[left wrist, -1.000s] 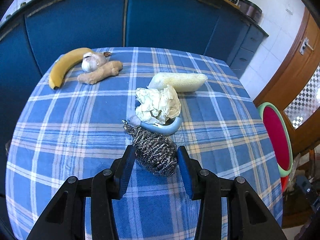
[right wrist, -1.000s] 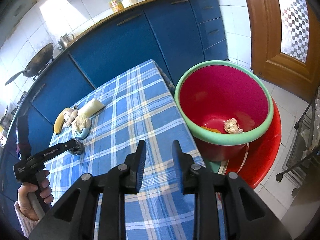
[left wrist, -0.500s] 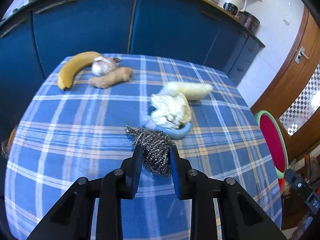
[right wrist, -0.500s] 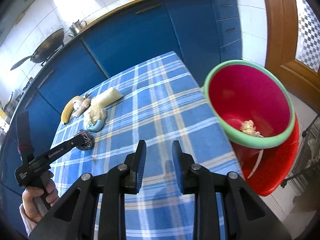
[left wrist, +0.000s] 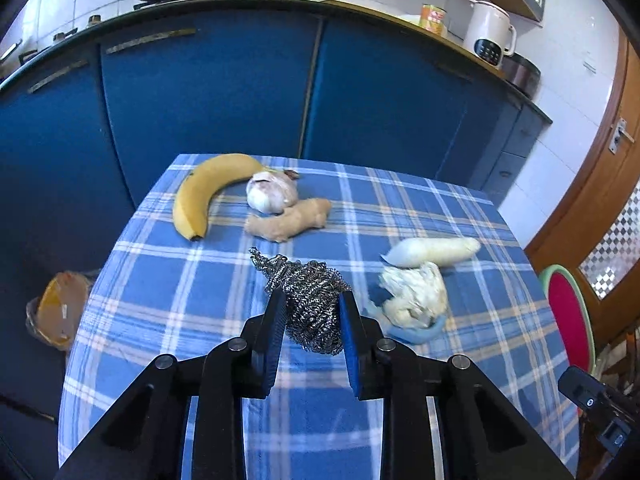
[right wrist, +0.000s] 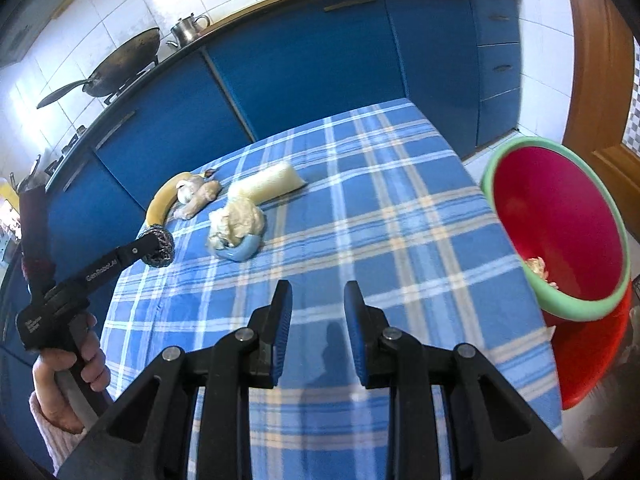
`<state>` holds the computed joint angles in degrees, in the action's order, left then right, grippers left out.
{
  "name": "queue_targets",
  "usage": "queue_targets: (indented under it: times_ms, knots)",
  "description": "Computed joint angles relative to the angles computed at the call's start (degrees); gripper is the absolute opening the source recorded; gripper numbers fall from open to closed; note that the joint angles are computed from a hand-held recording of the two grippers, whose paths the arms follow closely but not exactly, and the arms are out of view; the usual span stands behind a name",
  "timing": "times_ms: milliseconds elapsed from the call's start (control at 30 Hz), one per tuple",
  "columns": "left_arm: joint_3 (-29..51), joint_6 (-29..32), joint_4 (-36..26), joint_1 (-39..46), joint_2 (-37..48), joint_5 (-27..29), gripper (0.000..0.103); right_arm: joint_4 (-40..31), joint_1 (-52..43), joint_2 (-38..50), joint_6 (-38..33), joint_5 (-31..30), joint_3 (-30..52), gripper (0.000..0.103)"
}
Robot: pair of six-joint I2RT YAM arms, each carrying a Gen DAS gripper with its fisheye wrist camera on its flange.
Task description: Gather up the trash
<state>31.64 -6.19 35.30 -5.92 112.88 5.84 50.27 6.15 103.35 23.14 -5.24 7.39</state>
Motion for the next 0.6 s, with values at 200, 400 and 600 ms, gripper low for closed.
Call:
queue_targets:
  times_ms: [200,400,600]
  knots:
    - [1.5,-0.4,0.9,1.6,3.5,0.3,0.027,-4.8,5.4,1.5,2.0,2.9,6.5,0.042]
    - [2.4,-0.3,0.5,3.7,5.2,1.8,0.027,-10.8,9.4,7.4,2.5,3.8,16.7,0.049]
    - [3.1,-0.1,0.4,6.6,6.0,2.4,0.027,-14.7,11.1,12.9,2.2,4.9,25.1,0.061]
